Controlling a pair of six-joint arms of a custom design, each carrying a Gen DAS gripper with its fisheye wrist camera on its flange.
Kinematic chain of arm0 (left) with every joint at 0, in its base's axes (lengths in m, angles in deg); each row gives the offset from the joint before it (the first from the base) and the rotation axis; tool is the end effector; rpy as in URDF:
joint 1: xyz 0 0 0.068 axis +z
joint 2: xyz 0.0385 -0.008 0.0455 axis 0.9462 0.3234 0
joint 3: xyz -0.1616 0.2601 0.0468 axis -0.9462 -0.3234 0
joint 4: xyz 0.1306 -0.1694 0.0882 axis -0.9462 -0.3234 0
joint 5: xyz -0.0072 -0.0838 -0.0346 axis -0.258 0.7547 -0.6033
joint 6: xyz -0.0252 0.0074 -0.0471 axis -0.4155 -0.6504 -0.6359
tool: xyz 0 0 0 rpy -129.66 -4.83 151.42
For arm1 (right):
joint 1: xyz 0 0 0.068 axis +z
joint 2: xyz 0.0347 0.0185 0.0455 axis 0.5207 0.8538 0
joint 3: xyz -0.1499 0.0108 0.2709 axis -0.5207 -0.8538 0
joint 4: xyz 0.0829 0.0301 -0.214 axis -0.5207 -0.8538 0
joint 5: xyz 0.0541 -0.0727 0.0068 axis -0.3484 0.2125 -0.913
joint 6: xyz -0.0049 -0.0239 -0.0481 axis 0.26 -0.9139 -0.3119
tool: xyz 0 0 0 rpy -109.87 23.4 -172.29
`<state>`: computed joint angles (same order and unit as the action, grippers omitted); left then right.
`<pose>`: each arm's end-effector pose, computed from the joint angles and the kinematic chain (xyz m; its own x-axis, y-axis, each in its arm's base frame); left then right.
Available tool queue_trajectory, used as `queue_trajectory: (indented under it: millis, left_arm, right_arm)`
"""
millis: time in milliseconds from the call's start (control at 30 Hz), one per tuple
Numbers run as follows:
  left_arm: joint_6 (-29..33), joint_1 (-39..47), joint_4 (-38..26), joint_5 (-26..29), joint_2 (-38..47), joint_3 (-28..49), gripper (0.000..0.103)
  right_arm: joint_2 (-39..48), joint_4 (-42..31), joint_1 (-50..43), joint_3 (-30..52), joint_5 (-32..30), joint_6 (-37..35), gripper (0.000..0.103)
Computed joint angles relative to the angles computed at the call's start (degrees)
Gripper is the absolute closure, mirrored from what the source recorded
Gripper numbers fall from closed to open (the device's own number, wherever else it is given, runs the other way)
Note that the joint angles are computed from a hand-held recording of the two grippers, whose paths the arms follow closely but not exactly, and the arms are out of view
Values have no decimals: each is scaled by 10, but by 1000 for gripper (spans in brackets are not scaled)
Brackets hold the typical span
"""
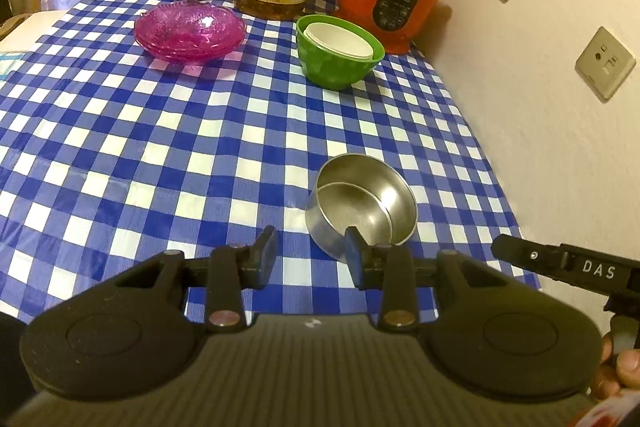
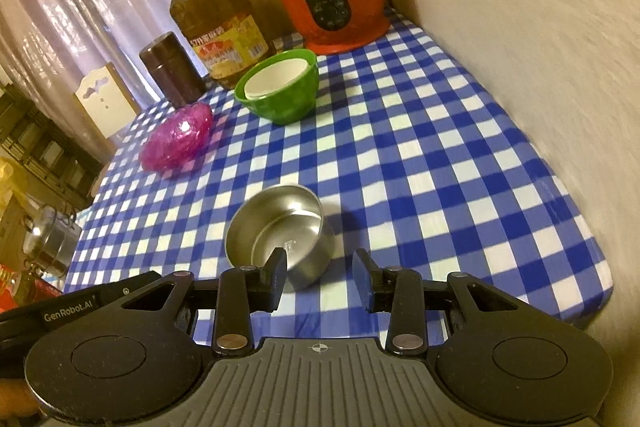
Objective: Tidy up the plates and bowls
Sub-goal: 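Move both tools to the steel bowl's rim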
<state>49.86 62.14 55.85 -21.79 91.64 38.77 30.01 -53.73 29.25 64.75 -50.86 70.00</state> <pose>0.3321 -0.0621 0.2193 -0.7920 -0.0076 -0.6104 0.2130 0.9336 -0.2880 0.2866 -0.0041 0.1960 -0.6732 0.3740 -0.6379 0.1495 0.9137 0.3779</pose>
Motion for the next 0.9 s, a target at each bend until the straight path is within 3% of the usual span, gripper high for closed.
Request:
queue_trajectory:
  millis: [533,900]
  left_arm:
    - [2,-9,-5,4,30,14,71]
    - [-16,-7,11,10,89,49,71]
  right_arm:
    - [27,13,-2,-4,-3,9,66]
    - [101,39,-4,32,-12,21,66]
